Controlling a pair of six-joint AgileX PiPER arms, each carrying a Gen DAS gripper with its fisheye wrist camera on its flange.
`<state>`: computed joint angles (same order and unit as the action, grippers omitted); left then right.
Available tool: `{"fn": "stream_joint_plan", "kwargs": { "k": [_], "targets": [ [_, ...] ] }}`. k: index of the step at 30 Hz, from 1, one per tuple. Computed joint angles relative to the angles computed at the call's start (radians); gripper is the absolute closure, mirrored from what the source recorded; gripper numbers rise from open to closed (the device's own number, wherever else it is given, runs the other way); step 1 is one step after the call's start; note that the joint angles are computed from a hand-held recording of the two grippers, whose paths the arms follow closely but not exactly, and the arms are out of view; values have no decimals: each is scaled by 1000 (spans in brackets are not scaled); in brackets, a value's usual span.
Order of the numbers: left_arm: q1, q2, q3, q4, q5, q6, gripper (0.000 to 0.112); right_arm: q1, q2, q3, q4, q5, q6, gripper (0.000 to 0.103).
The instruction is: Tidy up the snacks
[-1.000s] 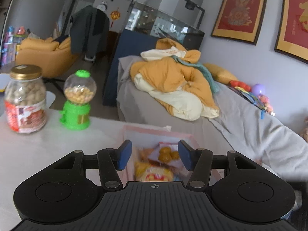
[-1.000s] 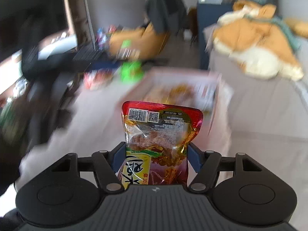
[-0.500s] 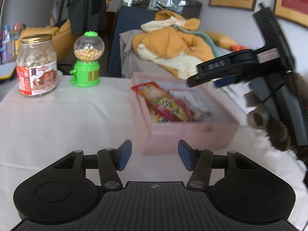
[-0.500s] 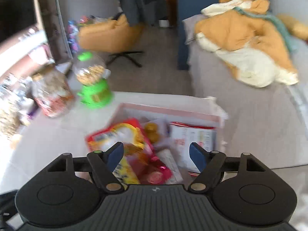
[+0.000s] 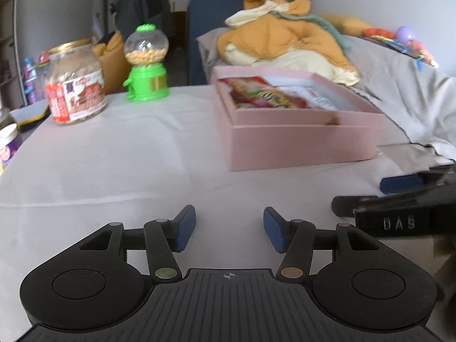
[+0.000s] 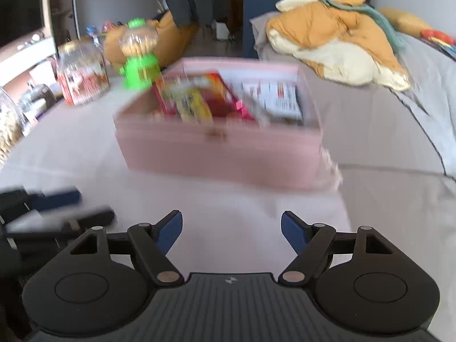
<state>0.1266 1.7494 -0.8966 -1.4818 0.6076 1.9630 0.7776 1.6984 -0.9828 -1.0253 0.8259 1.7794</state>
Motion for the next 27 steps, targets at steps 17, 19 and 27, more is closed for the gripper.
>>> {"fn": "stream_joint_plan", "kwargs": {
  "k": [17,19,27],
  "targets": [
    [-51,-17,32,-93,-86,103,49,48,57,72,-164,54,291,0],
    [-54,-20,36,-101,-92,114,49,46,57,72,-165,52,293,0],
    [-54,-19,36,-101,-90,113,49,46,57,74,-167,51,295,0]
  ]
}}
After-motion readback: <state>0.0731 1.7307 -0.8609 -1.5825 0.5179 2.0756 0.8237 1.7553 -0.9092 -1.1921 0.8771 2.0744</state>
